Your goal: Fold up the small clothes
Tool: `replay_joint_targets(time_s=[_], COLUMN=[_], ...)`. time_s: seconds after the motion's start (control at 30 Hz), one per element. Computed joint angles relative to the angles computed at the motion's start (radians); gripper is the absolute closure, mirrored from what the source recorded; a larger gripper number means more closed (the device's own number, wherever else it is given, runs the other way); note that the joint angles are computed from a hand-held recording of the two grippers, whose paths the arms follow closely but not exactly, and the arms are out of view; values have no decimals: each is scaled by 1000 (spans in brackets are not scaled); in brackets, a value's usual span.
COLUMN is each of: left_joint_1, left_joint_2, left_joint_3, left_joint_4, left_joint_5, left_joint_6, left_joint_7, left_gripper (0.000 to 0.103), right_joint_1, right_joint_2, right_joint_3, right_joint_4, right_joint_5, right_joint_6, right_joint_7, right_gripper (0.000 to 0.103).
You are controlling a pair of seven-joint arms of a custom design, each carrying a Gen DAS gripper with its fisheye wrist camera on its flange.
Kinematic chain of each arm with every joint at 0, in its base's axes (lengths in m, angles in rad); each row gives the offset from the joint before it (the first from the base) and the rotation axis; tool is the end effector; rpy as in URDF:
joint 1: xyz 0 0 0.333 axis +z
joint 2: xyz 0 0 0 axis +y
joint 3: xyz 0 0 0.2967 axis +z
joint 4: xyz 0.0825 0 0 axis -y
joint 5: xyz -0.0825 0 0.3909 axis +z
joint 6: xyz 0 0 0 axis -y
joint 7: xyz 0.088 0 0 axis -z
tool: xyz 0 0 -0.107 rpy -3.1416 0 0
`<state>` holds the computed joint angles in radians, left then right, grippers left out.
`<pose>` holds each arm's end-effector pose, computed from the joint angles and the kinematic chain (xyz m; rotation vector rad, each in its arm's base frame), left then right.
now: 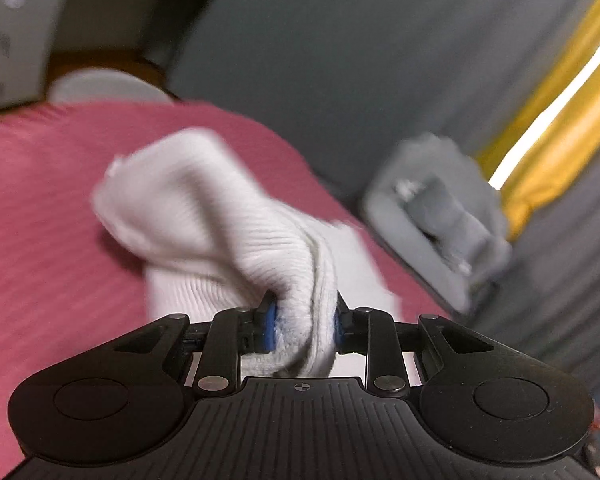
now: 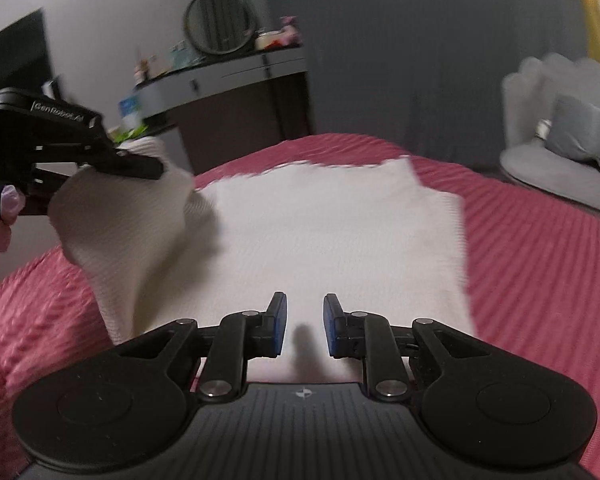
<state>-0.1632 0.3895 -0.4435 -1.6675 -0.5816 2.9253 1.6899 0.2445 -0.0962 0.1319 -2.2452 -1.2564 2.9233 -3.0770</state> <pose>0.6201 -0.3346 0.4720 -1.8593 2.0599 -1.4723 0.4801 0.2550 0.4392 -1.5280 1.7019 -0.6798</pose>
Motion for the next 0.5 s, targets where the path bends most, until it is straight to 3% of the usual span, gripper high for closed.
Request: replay_joint_targets(time_s=[0.07,0.1,0.2,0.3,0.37,0.47,0.5], left_joint_1=[-24,-41,19,48,22,-123,-147], left_joint_2=[49,65,58,-32,-101,-183,-202], left_joint_3=[-14,-7,-90,-111,-68,116,152], left_joint_4=[38,49,7,-94,-163,-267,-295], left_joint_5=[9,21,-72,-141,-120,178,266], left_joint_6=[-22,-40,-55,-32,-17,10,6], left_joint_7=[0,-26,55,161,185,-18,-69], left_gripper=[63,63,58,45,40,39,39], right_joint_1=[-9,-14,-35,-66,-93,-129,-129], right_joint_2=[-13,-20,-47,-71,-72,-43,-29], right_joint_3=[-9,-13,-27,-36,-30,-21,-26], right_joint_4=[-16,-26,-73,-114,-119,-99,-93], right_joint_5=[14,30,130,217,243,302,345], right_joint_6=[5,11,58,114,144,206,239], right_joint_7=[13,15,-43,-133,-155,-172,-198], right_gripper=[84,84,84,83,81,76,72])
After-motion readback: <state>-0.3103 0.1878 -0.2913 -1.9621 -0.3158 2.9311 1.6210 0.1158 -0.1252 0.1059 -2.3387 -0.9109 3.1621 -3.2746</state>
